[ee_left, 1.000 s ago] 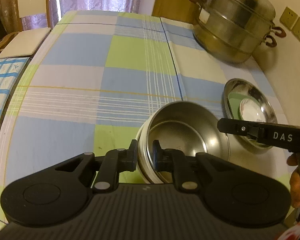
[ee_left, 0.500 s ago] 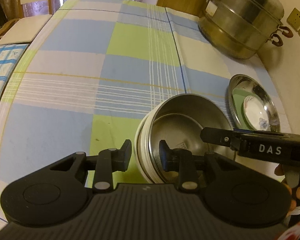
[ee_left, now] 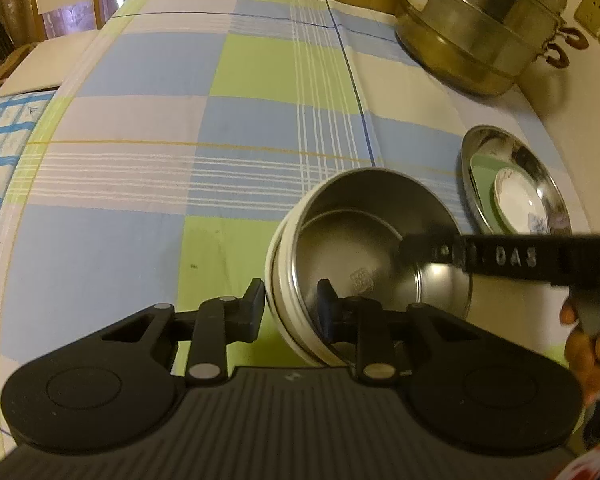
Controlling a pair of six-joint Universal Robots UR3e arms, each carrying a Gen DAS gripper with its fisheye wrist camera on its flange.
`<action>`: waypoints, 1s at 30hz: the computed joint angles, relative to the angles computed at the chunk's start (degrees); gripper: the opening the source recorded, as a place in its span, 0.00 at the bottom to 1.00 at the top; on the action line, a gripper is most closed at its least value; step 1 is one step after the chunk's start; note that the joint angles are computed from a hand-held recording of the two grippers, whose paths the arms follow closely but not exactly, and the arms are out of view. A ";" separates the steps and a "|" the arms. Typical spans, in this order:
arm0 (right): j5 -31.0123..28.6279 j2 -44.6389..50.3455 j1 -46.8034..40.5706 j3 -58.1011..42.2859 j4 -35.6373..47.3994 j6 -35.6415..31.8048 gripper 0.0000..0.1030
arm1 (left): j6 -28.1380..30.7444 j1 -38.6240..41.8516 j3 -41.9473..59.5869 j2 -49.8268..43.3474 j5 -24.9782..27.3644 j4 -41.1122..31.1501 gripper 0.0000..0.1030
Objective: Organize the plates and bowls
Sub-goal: 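Lift the bowl stack with both grippers and carry it over the steel tray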
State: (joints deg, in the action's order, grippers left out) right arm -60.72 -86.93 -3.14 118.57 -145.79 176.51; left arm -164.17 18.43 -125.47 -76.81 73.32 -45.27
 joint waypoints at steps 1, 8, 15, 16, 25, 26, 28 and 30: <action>0.01 0.34 0.11 -0.71 0.68 -0.41 0.22 | -0.16 0.02 -0.14 0.25 0.08 -0.26 0.25; -3.33 0.66 2.46 -4.73 5.98 0.05 0.21 | 0.46 1.05 1.46 -1.41 -0.58 -1.04 0.22; -9.13 -2.41 6.39 -4.75 8.83 4.52 0.21 | 2.03 2.25 3.01 -3.58 -2.04 -1.25 0.18; -9.09 -2.58 6.29 -4.53 8.74 4.84 0.21 | 2.22 2.04 3.05 -3.65 -1.83 -1.09 0.18; -7.29 -2.88 4.98 -1.84 5.07 6.77 0.22 | 3.02 1.70 2.30 -3.81 -1.10 0.65 0.25; -7.07 -3.13 4.80 -1.11 4.26 6.80 0.22 | 2.93 1.72 2.08 -3.70 -1.07 0.90 0.25; -6.58 -3.65 4.47 0.40 2.52 7.24 0.22 | 2.60 1.86 1.58 -3.36 -1.01 1.29 0.28; -6.06 -4.01 4.20 1.98 0.46 8.05 0.22 | 2.56 1.82 1.25 -3.31 -0.84 1.89 0.28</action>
